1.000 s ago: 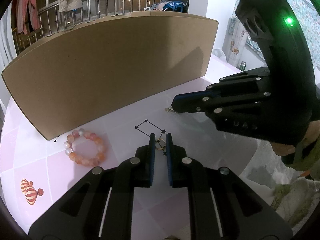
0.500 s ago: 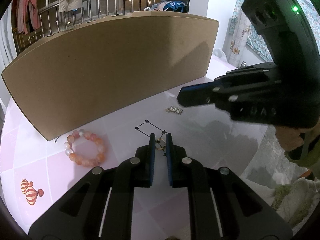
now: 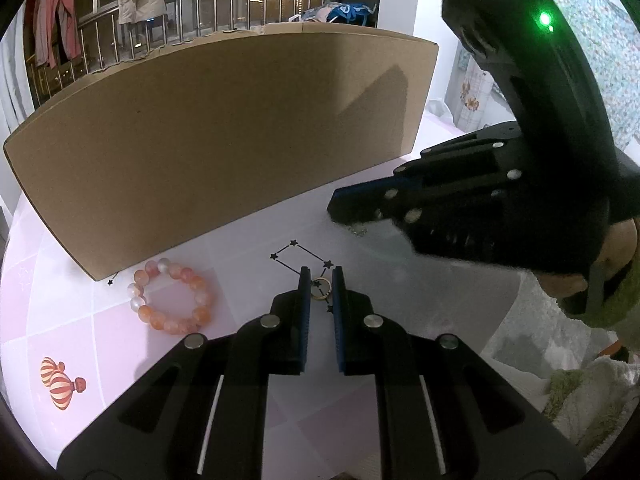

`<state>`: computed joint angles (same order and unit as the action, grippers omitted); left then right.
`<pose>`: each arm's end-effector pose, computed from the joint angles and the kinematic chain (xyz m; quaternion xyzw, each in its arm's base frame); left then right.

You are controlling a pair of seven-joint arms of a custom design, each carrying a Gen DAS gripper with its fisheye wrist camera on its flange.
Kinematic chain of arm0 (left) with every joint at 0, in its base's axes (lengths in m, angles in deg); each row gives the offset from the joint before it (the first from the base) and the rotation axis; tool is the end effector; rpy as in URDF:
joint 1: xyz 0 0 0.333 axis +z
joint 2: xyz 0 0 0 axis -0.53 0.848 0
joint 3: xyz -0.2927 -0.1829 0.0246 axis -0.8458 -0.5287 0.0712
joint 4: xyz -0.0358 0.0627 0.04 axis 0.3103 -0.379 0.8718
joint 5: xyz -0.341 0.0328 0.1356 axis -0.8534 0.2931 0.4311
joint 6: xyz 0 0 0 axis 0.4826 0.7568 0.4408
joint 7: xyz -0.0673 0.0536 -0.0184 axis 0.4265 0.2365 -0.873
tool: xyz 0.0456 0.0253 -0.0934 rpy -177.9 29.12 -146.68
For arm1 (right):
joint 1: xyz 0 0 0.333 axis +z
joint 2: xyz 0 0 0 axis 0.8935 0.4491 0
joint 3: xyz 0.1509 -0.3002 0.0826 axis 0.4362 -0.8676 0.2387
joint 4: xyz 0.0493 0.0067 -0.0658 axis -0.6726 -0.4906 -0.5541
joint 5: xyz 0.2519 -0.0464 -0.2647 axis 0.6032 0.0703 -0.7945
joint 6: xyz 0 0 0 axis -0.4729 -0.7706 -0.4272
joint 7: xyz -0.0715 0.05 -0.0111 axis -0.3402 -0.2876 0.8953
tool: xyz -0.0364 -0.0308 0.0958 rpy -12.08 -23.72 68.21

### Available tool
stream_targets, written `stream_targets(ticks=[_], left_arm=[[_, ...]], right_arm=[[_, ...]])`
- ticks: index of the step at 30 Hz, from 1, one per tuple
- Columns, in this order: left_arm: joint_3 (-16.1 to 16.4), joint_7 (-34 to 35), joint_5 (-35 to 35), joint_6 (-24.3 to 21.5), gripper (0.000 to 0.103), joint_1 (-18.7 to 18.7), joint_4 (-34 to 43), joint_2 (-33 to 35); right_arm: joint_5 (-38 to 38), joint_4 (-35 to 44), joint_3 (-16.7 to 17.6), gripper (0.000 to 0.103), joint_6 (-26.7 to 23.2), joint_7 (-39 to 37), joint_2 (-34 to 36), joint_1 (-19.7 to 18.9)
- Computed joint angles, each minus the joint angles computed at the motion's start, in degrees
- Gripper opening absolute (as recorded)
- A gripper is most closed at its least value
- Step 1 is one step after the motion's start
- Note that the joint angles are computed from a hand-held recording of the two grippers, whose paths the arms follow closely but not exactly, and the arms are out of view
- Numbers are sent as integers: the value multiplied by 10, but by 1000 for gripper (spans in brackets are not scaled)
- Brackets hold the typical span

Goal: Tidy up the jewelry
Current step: 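Lift the left gripper from the table while the right gripper carries the spring earring toward the box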

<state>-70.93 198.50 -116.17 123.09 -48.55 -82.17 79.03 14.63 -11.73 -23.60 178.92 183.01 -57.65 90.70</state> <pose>0.4659 -0.1849 0.4940 -0.4677 0.7985 -0.3405 0.1663 0.5360 0.4115 0.5050 -0.8153 0.4714 -0.1226 0.3130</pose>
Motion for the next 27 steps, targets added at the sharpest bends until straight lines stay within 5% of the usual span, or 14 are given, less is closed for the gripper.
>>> stream_targets(ticks=[8,17,19,27], left_arm=[[0,4,-5,4,9,-2,0,2],[0,11,-12,9,9,-3,0,4],[2,17,-19,8,2,-5,0,3],[-1,16,-21,11,0,-3,6,7]], right_arm=[[122,-37,45,1,48,-57,-27,-54],[123,-49,31,1,63,-52,-41,-43],[128,-44,33,1,66,-51,-38,-42],[296,-73,103,1,108,-161,-65,-107]])
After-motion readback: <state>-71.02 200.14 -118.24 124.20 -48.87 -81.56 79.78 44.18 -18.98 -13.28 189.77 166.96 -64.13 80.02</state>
